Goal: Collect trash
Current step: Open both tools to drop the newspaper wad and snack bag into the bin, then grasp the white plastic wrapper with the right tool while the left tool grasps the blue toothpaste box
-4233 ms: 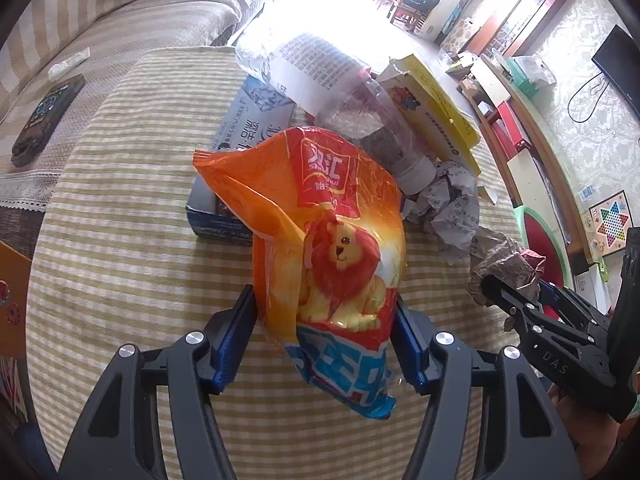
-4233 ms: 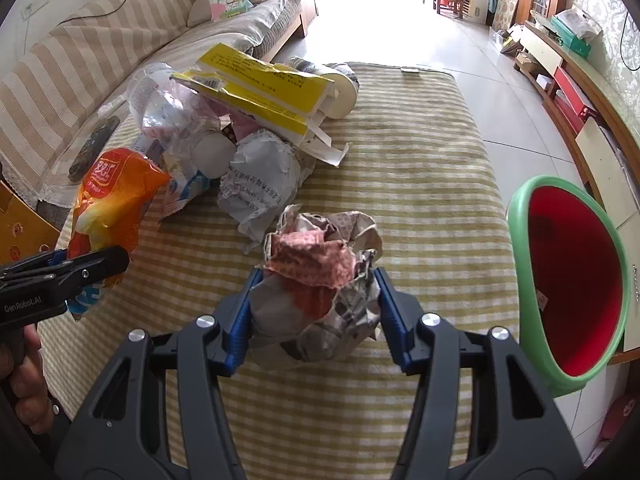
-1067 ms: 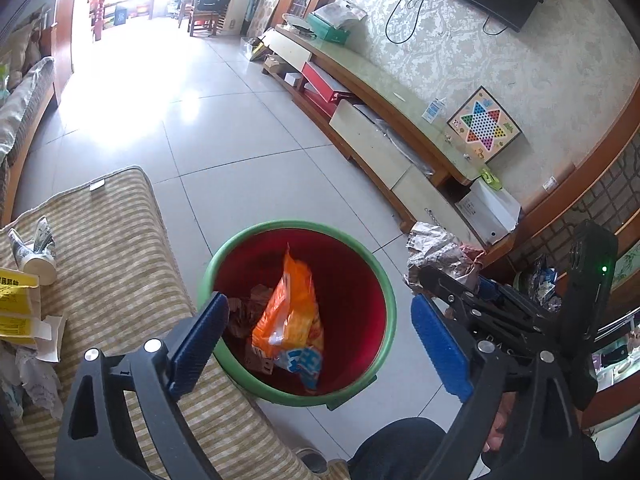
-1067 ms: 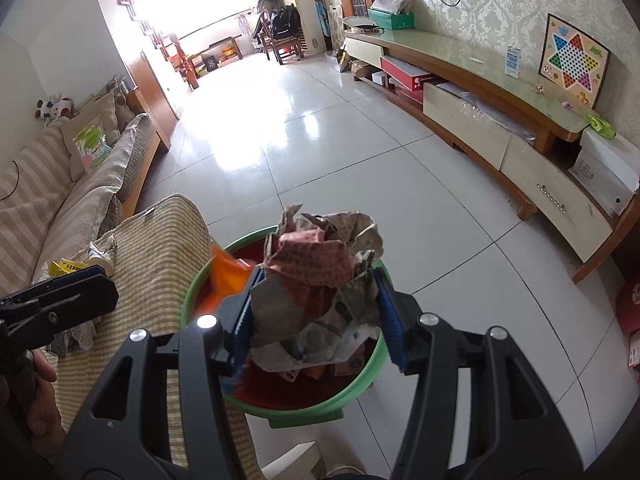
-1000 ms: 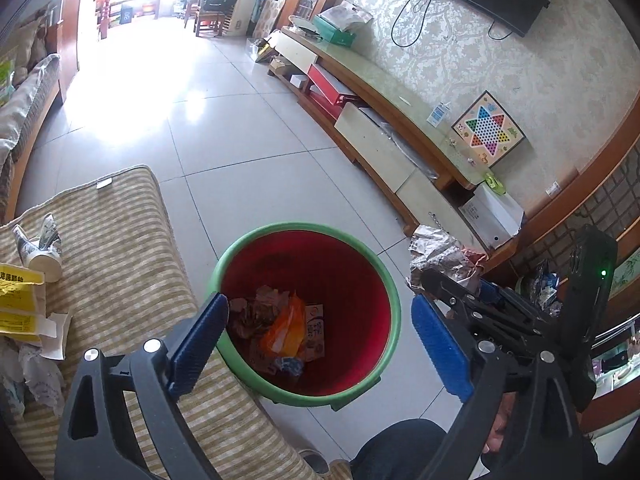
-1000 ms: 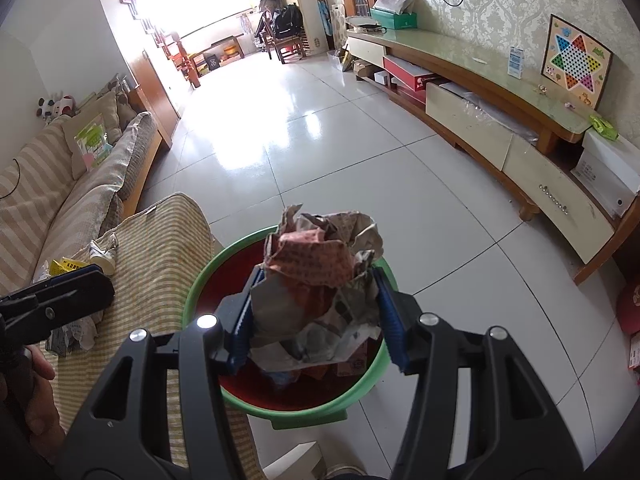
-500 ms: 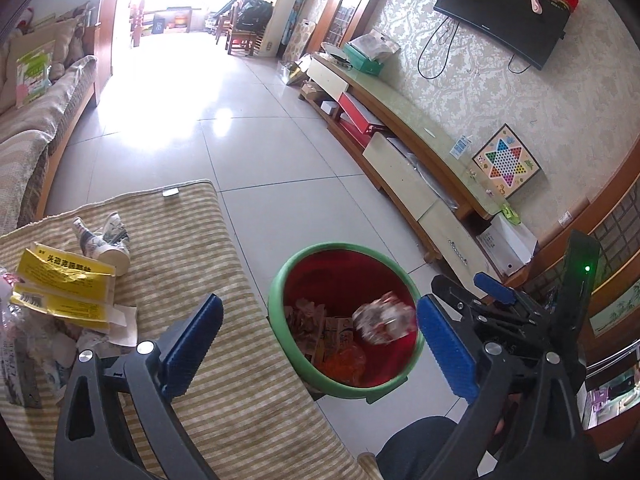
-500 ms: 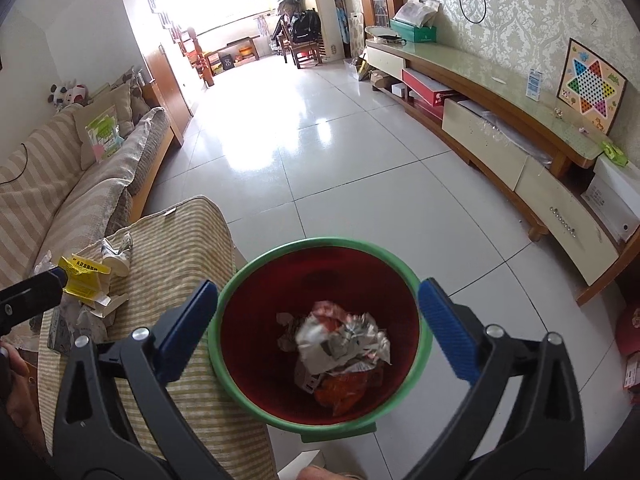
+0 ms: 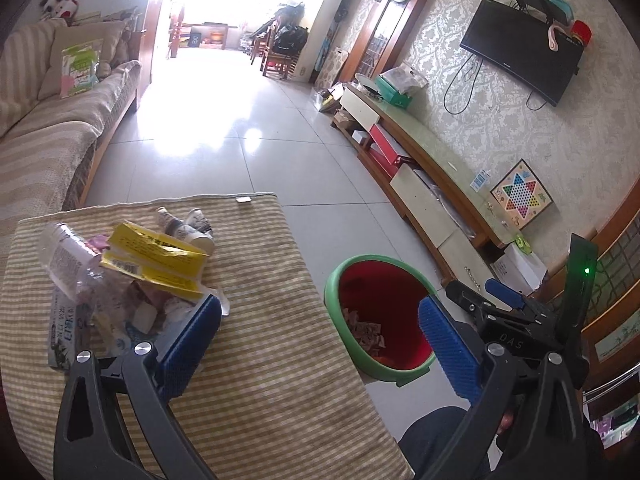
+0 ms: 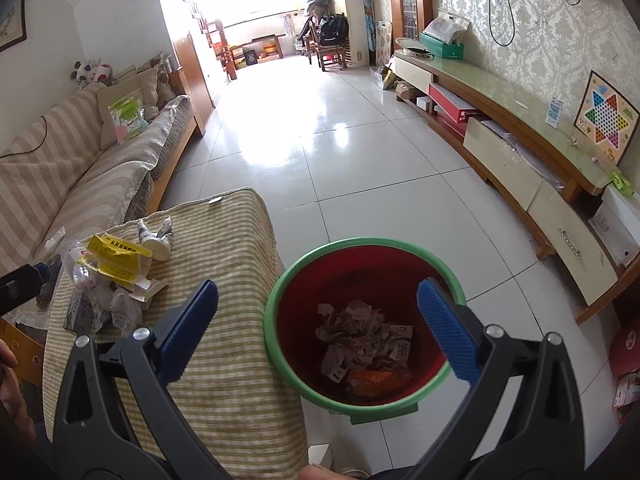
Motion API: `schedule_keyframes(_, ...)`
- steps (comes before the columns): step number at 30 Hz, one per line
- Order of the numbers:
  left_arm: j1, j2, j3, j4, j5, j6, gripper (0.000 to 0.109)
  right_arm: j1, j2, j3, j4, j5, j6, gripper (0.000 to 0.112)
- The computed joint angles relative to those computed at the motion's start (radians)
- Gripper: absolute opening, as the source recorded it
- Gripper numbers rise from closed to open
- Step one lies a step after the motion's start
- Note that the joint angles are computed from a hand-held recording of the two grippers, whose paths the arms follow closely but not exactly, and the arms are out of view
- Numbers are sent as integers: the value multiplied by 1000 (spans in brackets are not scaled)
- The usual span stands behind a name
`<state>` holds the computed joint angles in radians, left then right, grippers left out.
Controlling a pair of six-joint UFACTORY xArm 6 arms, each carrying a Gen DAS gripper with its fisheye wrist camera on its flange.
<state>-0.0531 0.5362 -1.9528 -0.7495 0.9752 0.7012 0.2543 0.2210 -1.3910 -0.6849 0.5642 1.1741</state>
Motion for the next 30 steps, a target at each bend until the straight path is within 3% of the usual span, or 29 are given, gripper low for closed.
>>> schedule_keyframes(12, 202, -82, 114, -17, -35, 45, 95, 151, 80, -111, 36, 61, 3, 99)
schedule_keyframes(19, 303, -47, 96, 17, -17, 27, 95, 222, 206, -293, 94, 122, -57, 99)
schedule_keyframes(26, 331, 15, 49, 80, -15, -12, 95, 255, 345, -481, 189, 190, -106, 99)
schedule_keyframes(30, 316, 42, 30, 149, -30, -45, 95, 260, 373, -505, 187, 181, -85, 99)
